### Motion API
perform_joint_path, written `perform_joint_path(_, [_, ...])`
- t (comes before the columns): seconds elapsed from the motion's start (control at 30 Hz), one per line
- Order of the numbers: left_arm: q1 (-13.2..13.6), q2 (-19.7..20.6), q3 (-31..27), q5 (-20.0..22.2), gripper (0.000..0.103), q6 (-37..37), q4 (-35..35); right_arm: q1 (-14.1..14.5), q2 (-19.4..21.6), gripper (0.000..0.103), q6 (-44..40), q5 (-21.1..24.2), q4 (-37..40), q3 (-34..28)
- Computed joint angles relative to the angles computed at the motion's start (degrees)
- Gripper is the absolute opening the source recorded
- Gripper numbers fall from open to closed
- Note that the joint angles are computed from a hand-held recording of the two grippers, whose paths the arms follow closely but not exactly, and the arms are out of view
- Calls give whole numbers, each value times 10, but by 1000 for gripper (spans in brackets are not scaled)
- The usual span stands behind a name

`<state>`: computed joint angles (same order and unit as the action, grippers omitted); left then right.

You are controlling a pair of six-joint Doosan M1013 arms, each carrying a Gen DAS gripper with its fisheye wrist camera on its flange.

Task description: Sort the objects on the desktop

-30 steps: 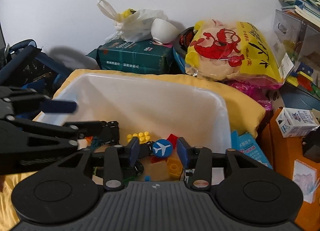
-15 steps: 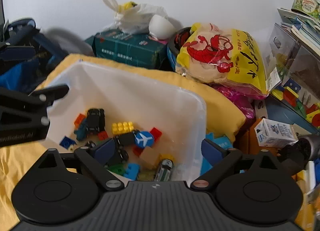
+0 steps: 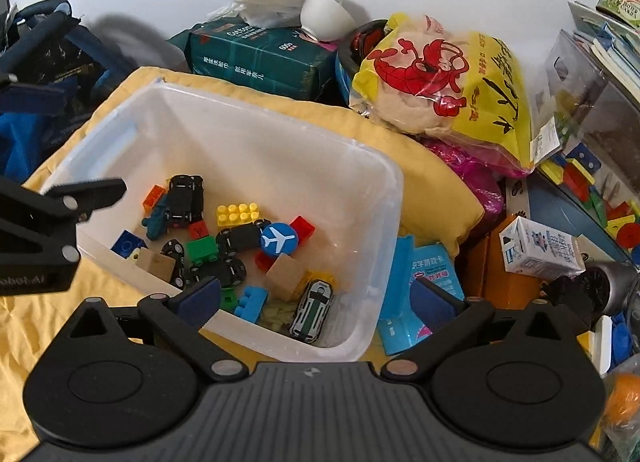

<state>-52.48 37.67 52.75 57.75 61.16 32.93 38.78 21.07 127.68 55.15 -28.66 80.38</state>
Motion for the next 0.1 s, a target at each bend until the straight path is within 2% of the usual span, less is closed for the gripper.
perform_joint_path(0.1, [2,-1,-1,-1,85,-1,-15,1,-1,103,0,-1,0,0])
